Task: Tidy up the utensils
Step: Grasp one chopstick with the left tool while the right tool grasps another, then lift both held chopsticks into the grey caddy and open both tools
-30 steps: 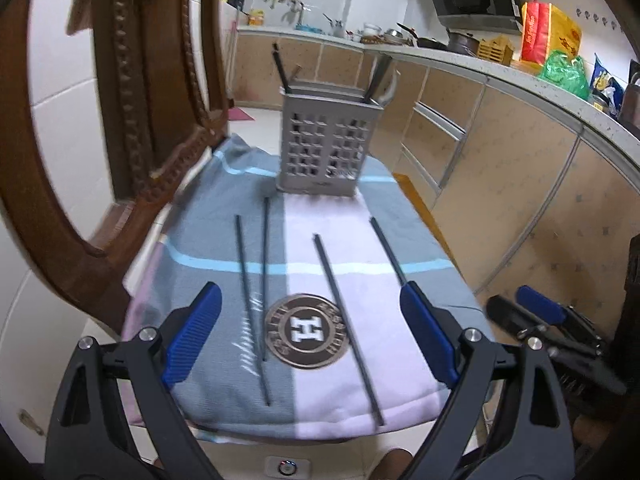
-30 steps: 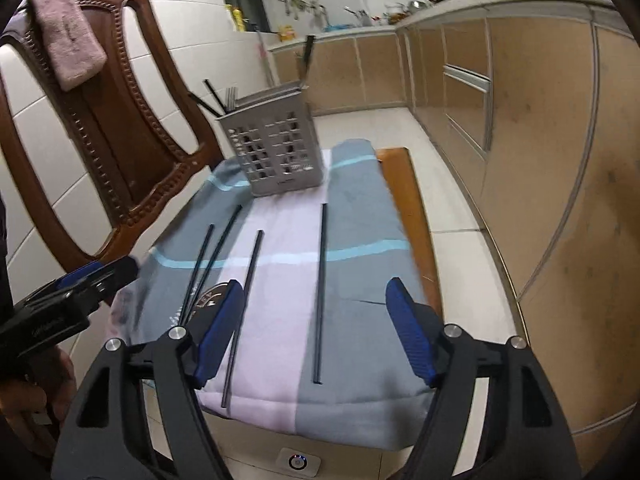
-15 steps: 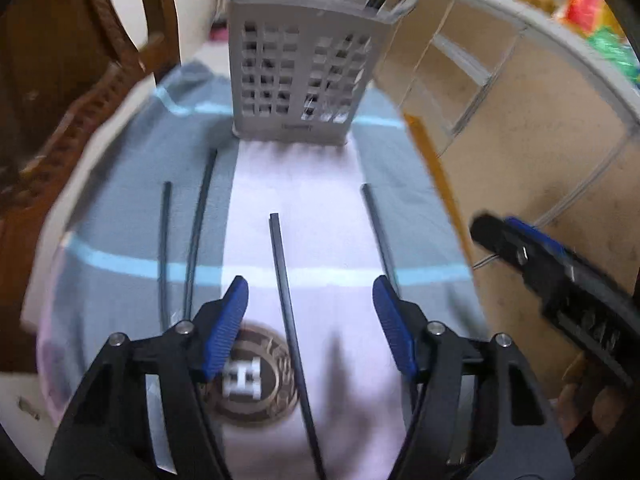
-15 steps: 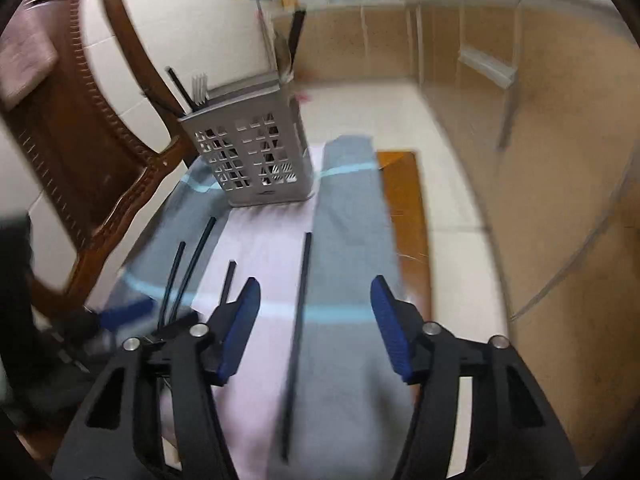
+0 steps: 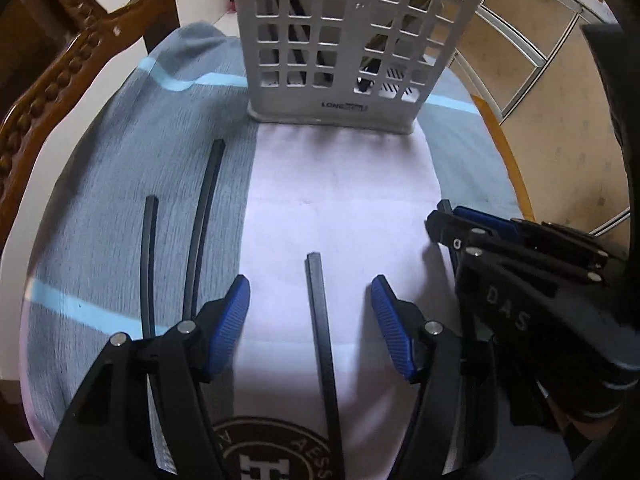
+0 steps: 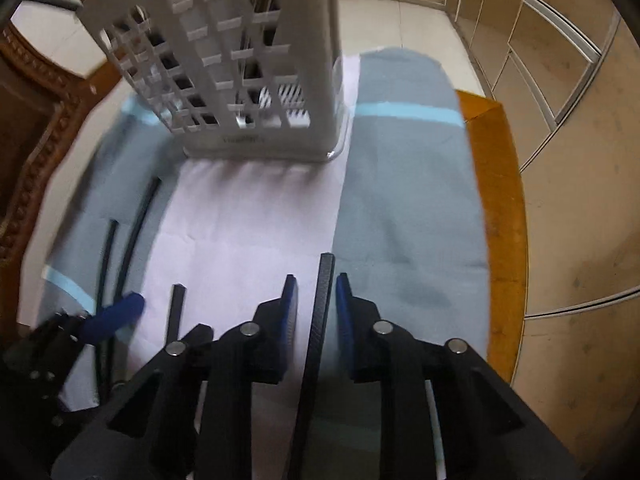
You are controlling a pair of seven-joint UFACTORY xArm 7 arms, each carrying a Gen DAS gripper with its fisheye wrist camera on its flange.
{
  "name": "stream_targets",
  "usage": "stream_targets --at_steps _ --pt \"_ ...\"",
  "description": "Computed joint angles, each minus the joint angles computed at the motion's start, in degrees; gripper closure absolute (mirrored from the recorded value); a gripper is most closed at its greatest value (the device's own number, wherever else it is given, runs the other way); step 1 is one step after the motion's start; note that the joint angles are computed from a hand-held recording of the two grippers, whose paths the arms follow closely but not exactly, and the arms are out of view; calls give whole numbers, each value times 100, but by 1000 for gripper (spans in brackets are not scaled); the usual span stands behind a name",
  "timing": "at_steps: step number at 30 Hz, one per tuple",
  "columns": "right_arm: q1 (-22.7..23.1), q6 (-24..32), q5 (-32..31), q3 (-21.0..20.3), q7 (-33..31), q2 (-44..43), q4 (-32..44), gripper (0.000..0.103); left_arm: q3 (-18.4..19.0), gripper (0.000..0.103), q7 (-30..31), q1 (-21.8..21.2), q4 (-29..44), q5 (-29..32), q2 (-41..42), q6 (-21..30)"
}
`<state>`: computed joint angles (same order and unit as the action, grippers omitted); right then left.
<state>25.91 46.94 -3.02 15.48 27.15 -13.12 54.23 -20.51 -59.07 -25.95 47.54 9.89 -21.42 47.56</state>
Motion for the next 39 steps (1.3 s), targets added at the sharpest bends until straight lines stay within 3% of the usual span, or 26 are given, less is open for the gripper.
stream_targets --at_steps 1,2,4,6,7,12,17,24,32,39 --pt "-12 29 -22 11 60 30 36 86 -30 43 -8 20 28 72 30 35" --pt "-17 40 -40 14 87 47 51 93 -55 50 -15 34 58 143 64 66" --pt "-15 23 -10 -9 91 43 42 94 -59 64 12 39 88 239 97 84" --pt "-13 9 -5 -18 70 29 26 94 11 92 136 10 135 188 149 61" --pt "-7 -17 19 -25 58 -5 -9 94 30 93 172 -5 151 151 173 45" --pt "16 -136 210 -50 38 -221 -134 95 78 96 376 -34 98 133 164 -155" --pt "35 -146 340 -56 -10 -686 -189 96 83 96 533 -51 88 18 -198 -37" --pt "150 -112 683 -41 -139 -2074 -581 96 -6 96 761 -5 71 -131 -1439 203" --pt "207 314 975 161 144 -3842 -963 96 -398 96 919 130 38 -360 -2944 712" --pt "245 455 1185 435 406 -4373 -1100 96 -539 96 1009 188 -56 -779 -3602 1061"
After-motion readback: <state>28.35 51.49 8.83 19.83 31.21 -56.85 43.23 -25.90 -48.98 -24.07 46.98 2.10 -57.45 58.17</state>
